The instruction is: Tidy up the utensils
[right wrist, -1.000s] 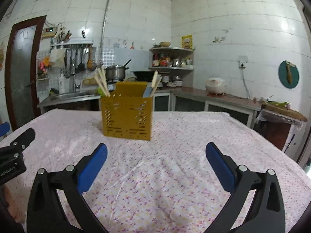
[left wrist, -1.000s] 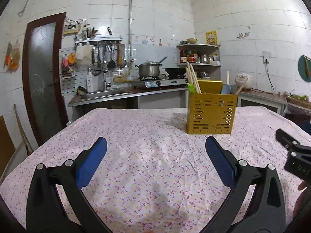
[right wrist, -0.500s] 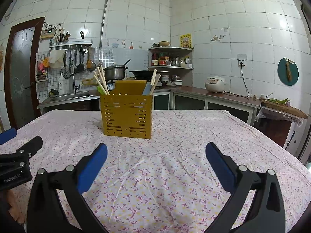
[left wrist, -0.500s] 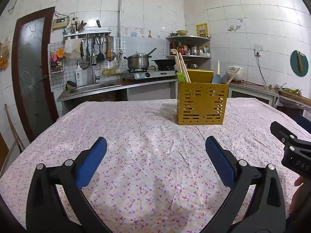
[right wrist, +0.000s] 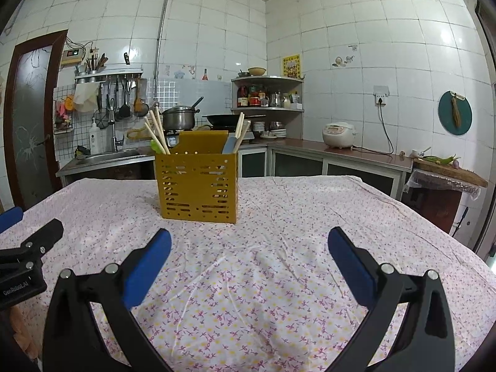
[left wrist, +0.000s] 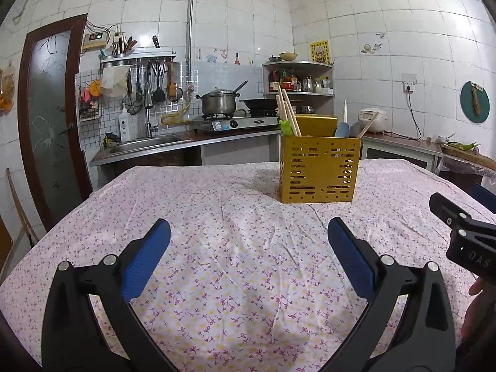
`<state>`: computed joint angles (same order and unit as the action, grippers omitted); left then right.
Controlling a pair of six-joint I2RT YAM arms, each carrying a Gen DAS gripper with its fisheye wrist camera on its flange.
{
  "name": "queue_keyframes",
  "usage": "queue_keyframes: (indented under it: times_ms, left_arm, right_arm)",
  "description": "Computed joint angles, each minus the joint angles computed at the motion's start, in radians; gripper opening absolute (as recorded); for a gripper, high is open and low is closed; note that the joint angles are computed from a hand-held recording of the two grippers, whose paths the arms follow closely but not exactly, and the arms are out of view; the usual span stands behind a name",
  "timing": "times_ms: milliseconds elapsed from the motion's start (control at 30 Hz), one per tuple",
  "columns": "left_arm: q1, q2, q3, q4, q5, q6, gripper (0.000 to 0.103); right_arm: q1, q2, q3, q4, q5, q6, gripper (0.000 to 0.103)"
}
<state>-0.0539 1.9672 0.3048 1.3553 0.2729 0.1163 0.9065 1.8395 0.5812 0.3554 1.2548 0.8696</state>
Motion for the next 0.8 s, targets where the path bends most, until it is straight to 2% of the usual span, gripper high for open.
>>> queue_keyframes:
  times_ms: [800]
  left_arm:
    - [-0.003,0.004,-0.007,0.013,-0.002,0.001,0.098]
  right_arm:
    - [0.003,-0.012,-0.002,-0.024,0.003,0.009,0.099]
